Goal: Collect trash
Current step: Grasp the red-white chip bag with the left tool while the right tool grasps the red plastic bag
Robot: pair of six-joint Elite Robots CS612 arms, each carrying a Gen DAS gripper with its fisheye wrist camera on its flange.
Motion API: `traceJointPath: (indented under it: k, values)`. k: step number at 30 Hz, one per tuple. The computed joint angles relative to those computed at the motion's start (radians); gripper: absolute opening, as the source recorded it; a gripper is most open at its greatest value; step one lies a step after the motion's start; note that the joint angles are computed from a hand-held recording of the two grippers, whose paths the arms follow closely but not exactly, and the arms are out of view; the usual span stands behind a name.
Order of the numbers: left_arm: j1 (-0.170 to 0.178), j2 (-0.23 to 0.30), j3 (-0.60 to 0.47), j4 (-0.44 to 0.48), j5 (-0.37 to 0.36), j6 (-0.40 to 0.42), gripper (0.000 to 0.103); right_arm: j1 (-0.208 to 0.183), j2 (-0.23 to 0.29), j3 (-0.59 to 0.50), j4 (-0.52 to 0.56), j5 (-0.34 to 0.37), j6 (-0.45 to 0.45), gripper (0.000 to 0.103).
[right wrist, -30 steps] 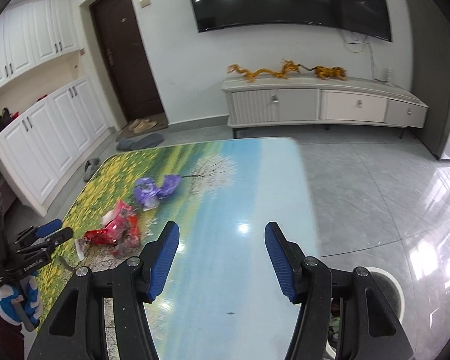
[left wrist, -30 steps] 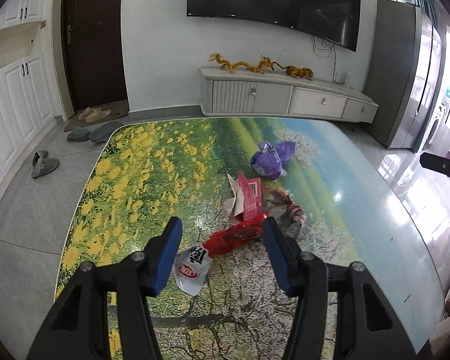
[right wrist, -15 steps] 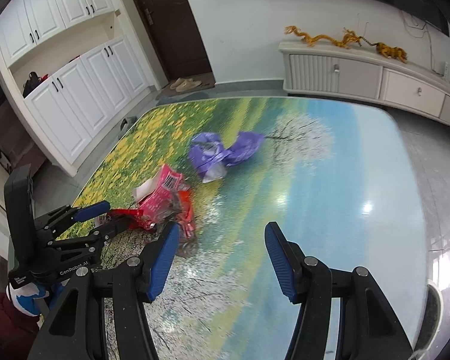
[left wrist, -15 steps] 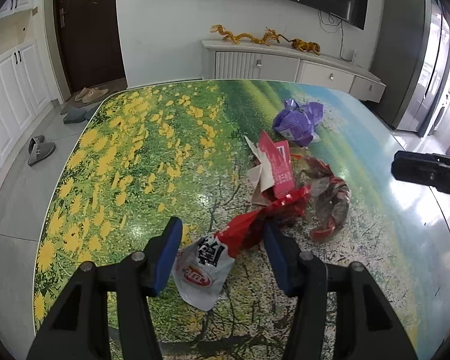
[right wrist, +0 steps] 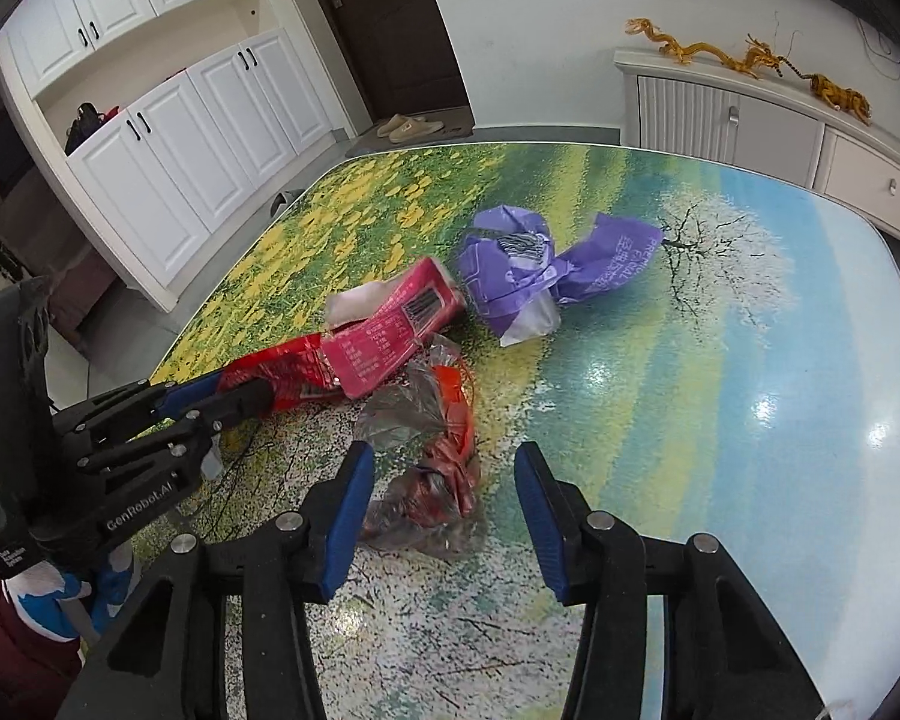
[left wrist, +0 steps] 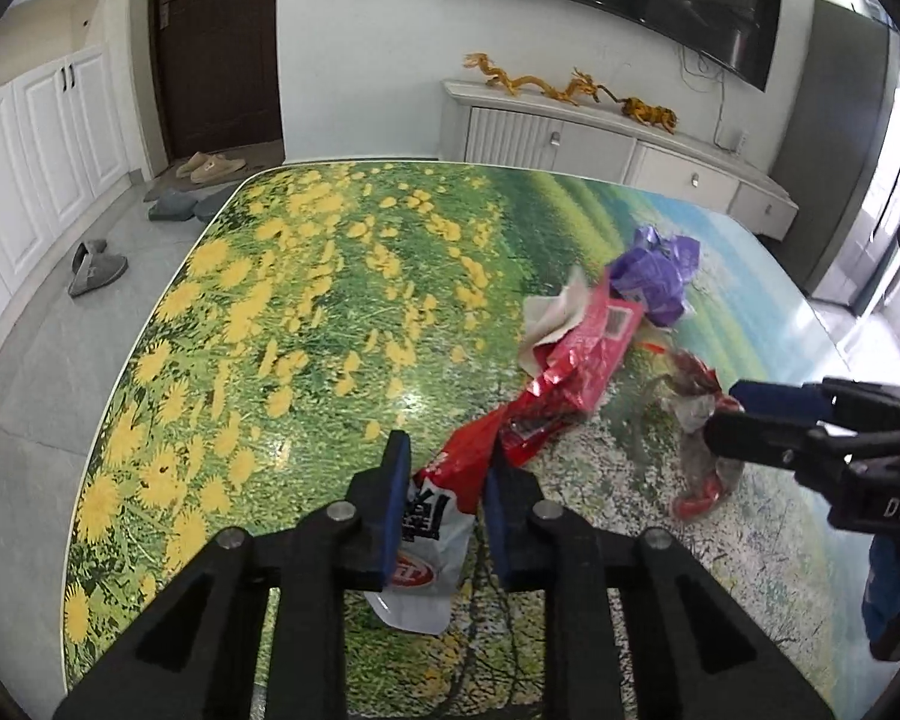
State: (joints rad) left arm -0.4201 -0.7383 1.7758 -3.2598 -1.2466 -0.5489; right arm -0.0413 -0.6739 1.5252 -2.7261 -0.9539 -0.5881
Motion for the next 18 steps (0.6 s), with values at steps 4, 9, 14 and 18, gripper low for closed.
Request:
traceJointPath:
  k: [4, 9, 14, 18]
  values:
    - [0.001, -0.001, 0.007, -0.014, -0.005, -0.015, 0.019, 0.003, 0.006, -0.007, 0.012, -0.001, -0.007, 0.032]
    - [-0.008, -0.01, 0.024, -0.035, -0.002, -0.027, 0.015, 0.0, 0.007, -0.004, 0.023, 0.015, -0.009, 0.02]
    - [-0.02, -0.023, 0.046, -0.055, 0.01, -0.049, 0.014, -0.016, -0.007, 0.023, 0.007, 0.044, -0.012, 0.018]
    - [-0.034, -0.039, 0.067, -0.073, 0.028, -0.068, 0.014, -0.032, -0.027, 0.055, -0.023, 0.072, -0.003, 0.017]
